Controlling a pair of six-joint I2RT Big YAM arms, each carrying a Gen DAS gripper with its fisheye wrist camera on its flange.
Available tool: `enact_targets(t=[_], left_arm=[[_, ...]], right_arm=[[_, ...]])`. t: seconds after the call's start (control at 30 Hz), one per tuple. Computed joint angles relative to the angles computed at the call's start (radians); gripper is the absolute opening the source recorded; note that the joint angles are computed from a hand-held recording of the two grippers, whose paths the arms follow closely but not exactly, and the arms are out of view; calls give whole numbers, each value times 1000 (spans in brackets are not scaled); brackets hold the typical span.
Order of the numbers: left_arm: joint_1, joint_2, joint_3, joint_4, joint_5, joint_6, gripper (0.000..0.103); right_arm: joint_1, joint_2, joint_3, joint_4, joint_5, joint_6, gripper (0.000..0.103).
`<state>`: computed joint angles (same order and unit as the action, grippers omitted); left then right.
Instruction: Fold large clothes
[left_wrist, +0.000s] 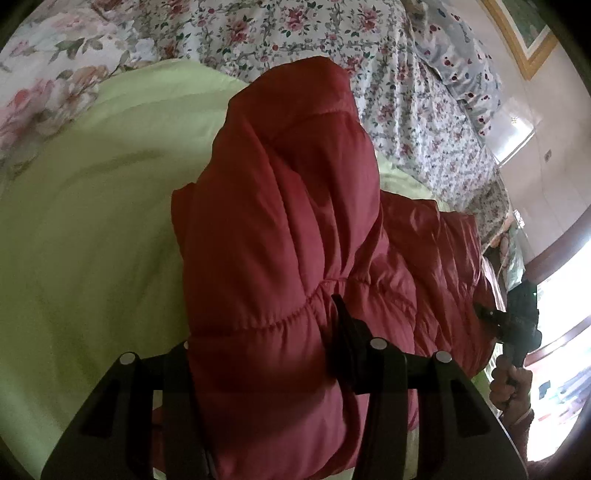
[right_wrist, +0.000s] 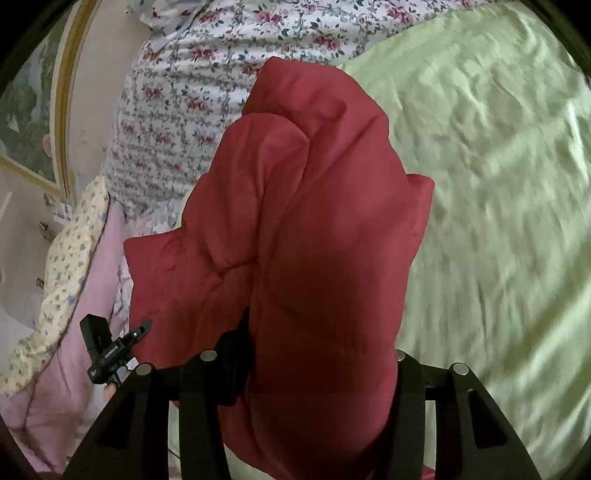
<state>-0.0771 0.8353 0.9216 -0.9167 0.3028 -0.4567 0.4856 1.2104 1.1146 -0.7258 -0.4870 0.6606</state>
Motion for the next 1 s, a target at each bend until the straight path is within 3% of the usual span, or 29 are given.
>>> enact_targets(t=[0.37, 0.6, 1.0], left_arm=[[5, -68, -47, -53, 8, 23, 45], [-24, -71, -55, -37, -54, 6, 49], [-67, -111, -61, -46, -196, -15, 72]], right_arm=[[11, -51, -71, -3, 0, 12, 54], [19, -45, -79, 4, 35, 11, 62], [29, -36, -53, -47, 109, -31, 75]])
